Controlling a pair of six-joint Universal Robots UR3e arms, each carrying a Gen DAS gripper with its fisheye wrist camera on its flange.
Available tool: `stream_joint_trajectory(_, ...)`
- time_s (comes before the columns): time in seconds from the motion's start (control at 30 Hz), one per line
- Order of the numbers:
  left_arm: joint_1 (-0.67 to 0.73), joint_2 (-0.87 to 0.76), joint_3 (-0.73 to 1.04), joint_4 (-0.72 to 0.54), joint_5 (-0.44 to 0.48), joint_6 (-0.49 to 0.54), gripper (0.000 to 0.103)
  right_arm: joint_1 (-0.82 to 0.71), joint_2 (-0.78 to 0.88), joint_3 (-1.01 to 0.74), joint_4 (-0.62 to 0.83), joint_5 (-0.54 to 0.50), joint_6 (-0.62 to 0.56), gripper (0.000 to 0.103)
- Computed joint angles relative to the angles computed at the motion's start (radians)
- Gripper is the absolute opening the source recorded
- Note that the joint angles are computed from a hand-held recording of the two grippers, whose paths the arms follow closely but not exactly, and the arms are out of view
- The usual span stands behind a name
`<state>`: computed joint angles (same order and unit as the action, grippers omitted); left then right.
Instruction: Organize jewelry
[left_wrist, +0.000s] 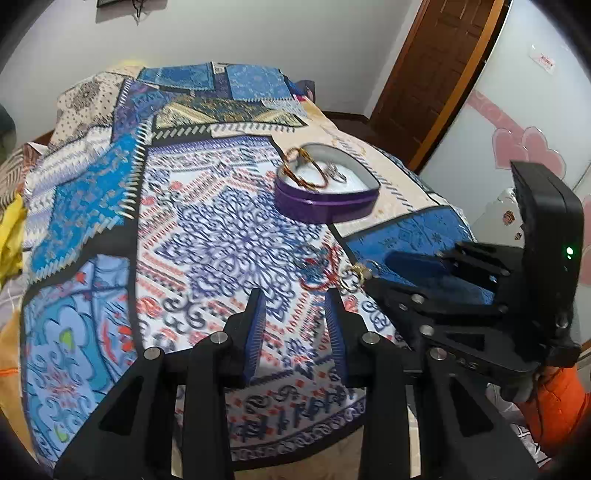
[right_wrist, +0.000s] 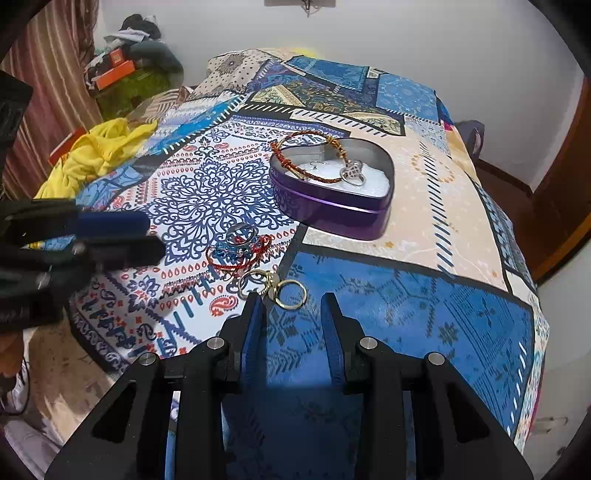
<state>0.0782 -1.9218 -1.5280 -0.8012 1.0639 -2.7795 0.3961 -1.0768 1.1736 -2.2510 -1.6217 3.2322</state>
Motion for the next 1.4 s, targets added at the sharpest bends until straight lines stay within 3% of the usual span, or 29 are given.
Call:
stream_joint_trajectory(0.13,-0.020,-0.006,-0.002,-0.009,0.006,0.001,0.032,0.000,0.003,0.016,-0.034,0.002,-0.015,0.029)
stream_joint_trajectory(0.27,-0.039,-0.020,0.013,-0.018,0.006,-0.012,0.032,-0.016,-0.015,0.051,-0.062,0.021,-0.013,0.019)
stream_joint_trajectory(0.67,-0.113,-0.071,0.097,-0.061,-0.002,-0.008,0.032,-0.087,-0.156,0.242,-0.185,0.039,0.051,0.018)
stream_joint_trajectory(0.97,-0.173,-0.203,0.262,-0.084,0.100,-0.070,0.032,-0.107,-0.201,0.299,-0.240,0.045,0.060,0.018)
stream_joint_trajectory(1.3,-0.198,-0.275,0.361,-0.096,0.147,-0.073,0.032,-0.119,-0.212,0.318,-0.270,0.061,0.057,0.018)
stream_joint_trajectory(1.4,-0.202,-0.273,0.352,-0.077,0.154,-0.070,0.025,-0.121,-0.220,0.325,-0.273,0.059,0.056,0.018)
